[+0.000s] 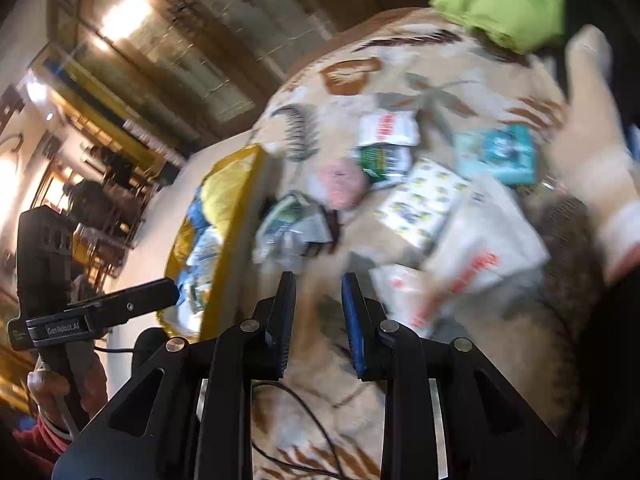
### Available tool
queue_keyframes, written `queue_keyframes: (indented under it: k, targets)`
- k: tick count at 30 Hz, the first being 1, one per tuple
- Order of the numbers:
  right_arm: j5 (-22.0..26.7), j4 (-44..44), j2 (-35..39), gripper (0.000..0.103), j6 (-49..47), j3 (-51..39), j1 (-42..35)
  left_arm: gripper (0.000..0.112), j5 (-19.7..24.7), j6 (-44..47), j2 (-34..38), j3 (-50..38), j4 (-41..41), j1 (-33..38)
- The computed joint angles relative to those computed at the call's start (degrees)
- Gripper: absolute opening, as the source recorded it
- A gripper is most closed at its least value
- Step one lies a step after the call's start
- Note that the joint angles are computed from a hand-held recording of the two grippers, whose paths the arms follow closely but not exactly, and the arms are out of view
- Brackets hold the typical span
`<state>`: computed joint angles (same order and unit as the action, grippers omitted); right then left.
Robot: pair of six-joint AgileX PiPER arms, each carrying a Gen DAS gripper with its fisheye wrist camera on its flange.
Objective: Organize soft objects
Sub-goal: 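Move both tools back over the remaining packets on the bed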
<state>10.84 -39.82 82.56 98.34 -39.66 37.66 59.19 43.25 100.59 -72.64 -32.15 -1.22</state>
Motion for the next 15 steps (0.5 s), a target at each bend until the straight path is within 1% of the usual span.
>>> queue_keyframes:
  k: [1, 3, 7, 15]
  targets:
    - [-0.16, -2.45, -0.77, 0.023, 2.82, 1.4, -0.29, 0.073, -0.66, 0.19, 0.25, 0.2, 0.35, -1.03]
    - [1.17, -5.56, -1.74, 0.023, 6.91, 2.8, -0.33, 0.073, -1.96, 0.93, 1.06, 0.38, 1.15, -3.11]
    - [2.57, -2.7, -2.39, 0.023, 5.16, 4.3, -1.91, 0.073, -4.44, 2.06, 2.15, 0.86, 1.25, -6.38]
    - [1.85, -4.5, -2.08, 0.023, 9.16, 6.06, -3.04, 0.073, -5.01, 3.21, 5.53, -0.53, -0.2, -9.44]
